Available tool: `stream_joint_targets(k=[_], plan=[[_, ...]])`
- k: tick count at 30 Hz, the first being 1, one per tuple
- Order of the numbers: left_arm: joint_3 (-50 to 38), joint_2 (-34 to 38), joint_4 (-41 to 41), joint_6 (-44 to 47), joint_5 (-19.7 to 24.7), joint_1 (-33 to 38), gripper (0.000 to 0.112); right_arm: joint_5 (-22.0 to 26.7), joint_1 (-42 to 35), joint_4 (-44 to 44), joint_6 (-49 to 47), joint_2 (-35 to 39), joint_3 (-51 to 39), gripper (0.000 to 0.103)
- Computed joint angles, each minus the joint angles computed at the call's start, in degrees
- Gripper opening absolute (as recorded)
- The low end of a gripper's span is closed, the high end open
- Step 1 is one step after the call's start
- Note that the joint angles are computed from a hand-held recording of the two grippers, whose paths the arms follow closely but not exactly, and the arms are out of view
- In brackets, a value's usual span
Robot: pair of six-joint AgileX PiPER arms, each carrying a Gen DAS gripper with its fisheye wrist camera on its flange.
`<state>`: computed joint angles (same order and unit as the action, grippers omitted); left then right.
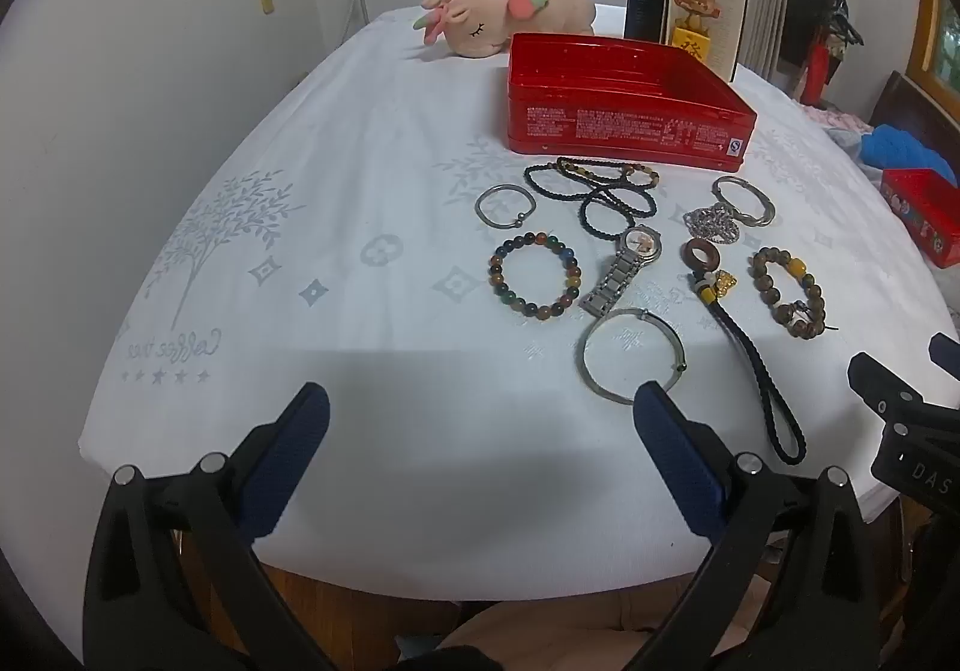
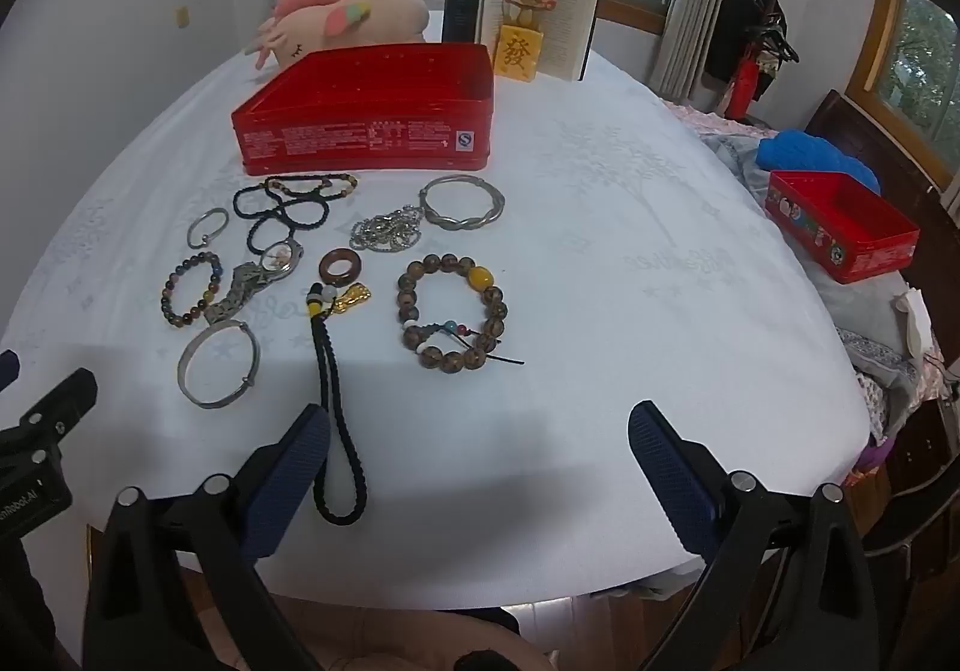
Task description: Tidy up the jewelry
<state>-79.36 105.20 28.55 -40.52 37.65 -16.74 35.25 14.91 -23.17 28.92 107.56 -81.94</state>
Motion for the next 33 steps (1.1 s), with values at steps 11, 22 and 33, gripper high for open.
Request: stream_joint_targets(k=[11, 22, 33], plan=[[-0.06, 0.07, 0.1, -0.11, 0.02, -0.04, 0.1, -0.1, 0.06, -0.16, 0.25, -0.14, 0.25, 0.099], [-0.23, 0.11, 0.09, -0.05, 0.22, -0.09, 0.1, -0.35, -0.02, -0.24, 0.25, -0.28, 0.49, 0.099], [-0.1, -0.01, -0.11, 0.16, 0.16, 0.02, 0.1, -0.34, -0.01, -0.1, 0.23, -0.12, 0.44, 0.099]])
